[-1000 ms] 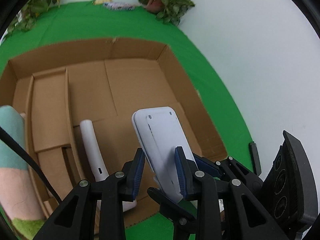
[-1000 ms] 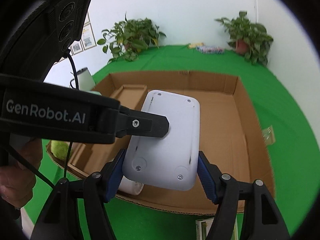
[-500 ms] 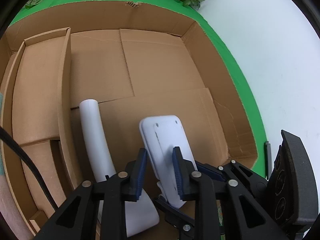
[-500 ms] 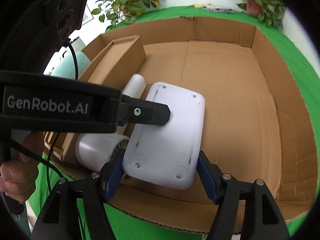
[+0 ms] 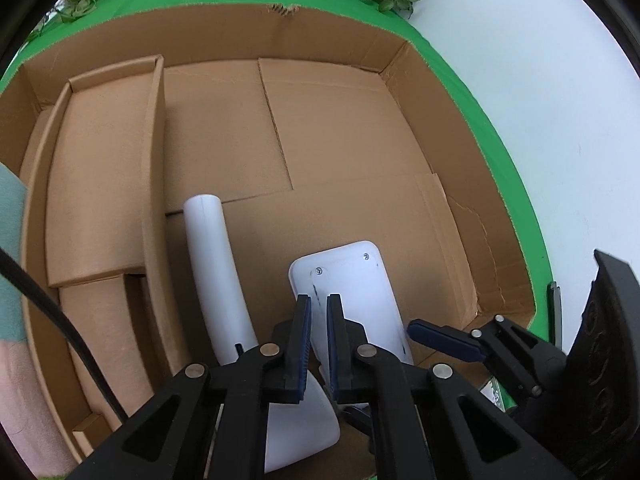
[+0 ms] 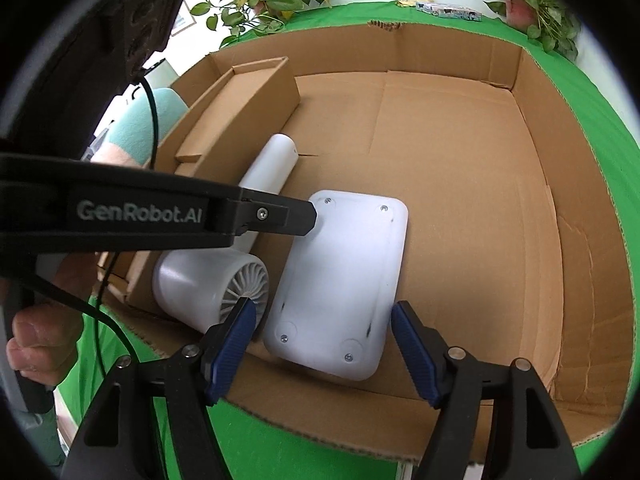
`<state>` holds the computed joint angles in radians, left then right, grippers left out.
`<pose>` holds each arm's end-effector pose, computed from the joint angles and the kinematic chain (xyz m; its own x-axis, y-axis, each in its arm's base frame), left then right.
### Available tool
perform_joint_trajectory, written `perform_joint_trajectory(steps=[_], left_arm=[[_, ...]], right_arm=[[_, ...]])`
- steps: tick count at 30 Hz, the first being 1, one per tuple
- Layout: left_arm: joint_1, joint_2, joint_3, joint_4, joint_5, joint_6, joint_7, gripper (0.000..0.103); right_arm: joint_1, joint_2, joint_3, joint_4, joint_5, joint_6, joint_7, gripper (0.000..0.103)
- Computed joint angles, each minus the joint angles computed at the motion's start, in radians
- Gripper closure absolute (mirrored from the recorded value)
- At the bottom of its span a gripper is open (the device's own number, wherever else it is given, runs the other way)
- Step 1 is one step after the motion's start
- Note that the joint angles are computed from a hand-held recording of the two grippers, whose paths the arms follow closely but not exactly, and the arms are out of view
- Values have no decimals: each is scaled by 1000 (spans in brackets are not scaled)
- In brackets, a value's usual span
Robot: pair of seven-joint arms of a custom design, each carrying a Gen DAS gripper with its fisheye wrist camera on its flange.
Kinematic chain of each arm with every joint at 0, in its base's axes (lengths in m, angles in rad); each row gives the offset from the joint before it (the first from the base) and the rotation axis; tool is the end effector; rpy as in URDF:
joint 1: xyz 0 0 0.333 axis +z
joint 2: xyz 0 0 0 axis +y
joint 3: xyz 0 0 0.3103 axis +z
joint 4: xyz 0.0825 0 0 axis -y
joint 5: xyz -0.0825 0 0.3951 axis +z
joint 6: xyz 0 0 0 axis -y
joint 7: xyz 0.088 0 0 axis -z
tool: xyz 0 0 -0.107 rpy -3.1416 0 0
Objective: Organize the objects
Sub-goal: 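Lower the white device beside the hair dryer and open the right gripper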
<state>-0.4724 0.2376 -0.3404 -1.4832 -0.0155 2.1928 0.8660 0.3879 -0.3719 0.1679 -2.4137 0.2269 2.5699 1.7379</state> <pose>0.4860 -0.4759 0.5906 -0.1260 -0.9196 0.3722 -0.9561 0.0125 -0.2927 0.4109 0.2561 0.4955 0.2805 -0.9343 -0.2202 -0.8740 -0.1537 -0.4610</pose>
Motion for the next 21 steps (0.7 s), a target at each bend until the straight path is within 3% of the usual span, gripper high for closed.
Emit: perform_joint_trajectory(steps=[5,10,15,17,21], left_arm=[[1,-91,4,-86,29,71,-20,98],[-5,-227,3,-207,129,103,-80,98],[2,-354,-10,-323,216,105,-169,96],[7,-392,-18,-361,253,101,-209,90],[30,-480,-59,-436,388,79,-338,58]], right_arm=[[-3,-3,-15,11,19,-12,-19,36],[-3,27,-20,20,41,-2,-13,61],[-12,40,1,25,7,19,9,64],[-12,53,3,33,0,27,22,64],[-61,20,63,15,-134,45,163,63]])
